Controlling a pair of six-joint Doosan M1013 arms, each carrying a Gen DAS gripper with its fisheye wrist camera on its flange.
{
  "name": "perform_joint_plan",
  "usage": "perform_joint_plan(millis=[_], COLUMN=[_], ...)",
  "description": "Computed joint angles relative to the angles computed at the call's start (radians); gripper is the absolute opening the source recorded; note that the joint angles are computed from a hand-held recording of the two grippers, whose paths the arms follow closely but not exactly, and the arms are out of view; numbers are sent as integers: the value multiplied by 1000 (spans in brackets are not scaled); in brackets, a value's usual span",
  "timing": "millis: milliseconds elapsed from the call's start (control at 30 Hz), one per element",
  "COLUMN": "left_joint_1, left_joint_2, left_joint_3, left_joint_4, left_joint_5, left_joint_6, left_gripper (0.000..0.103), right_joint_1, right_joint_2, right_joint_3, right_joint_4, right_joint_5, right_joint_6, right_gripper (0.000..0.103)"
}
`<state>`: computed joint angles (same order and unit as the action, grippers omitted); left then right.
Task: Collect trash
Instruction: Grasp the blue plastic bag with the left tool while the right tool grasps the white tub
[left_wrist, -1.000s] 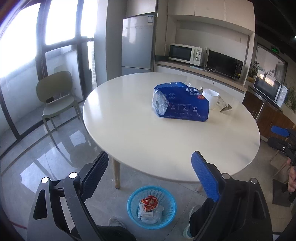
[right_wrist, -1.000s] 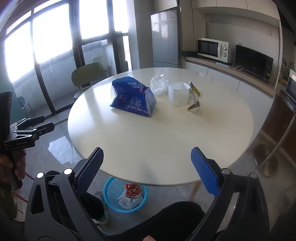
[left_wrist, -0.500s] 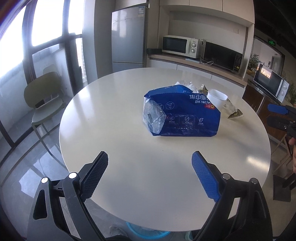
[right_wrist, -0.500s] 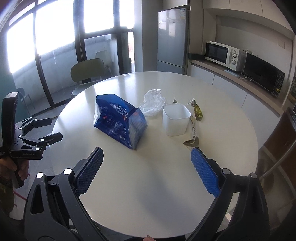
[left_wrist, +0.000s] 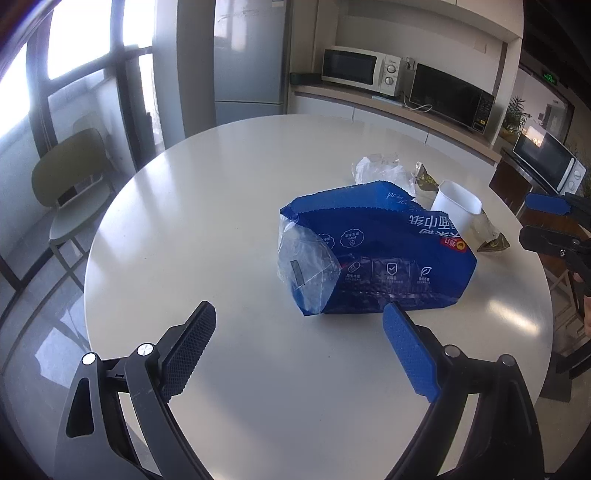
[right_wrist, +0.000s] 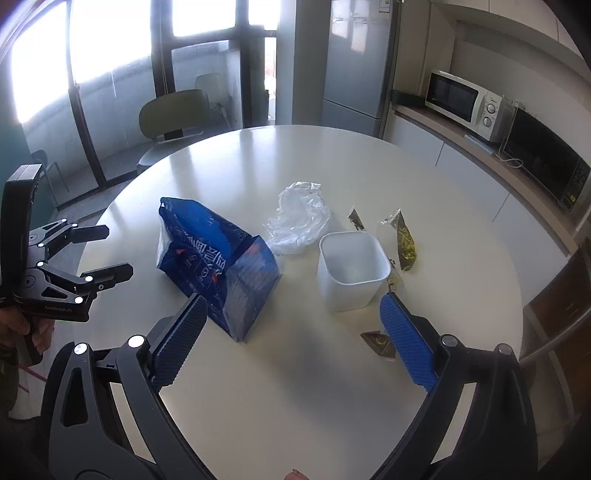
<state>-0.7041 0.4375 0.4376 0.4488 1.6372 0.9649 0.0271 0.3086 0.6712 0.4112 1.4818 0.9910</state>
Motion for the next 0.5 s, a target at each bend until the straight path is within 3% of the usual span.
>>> perform_joint_plan(millis=[33,233,367,500], left_joint_1=[3,34,48,61], left_joint_2=[12,97,145,148], left_joint_3=[-18,-159,-252,-249], left_joint_4=[-3,-52,-69,-109], left_joint_5=[14,96,153,163], left_joint_6=[3,26,56,52], left_gripper=[90,90,90,89], right_joint_1=[4,27,49,63], right_joint_2=[22,119,170,227], right_joint_3=[-32,-177,-253,-344], right_joint_4=[-12,-54,-90,-116], right_joint_5=[21,114,154,228], right_joint_6=[15,53,73,83], right_gripper=[82,80,65,61])
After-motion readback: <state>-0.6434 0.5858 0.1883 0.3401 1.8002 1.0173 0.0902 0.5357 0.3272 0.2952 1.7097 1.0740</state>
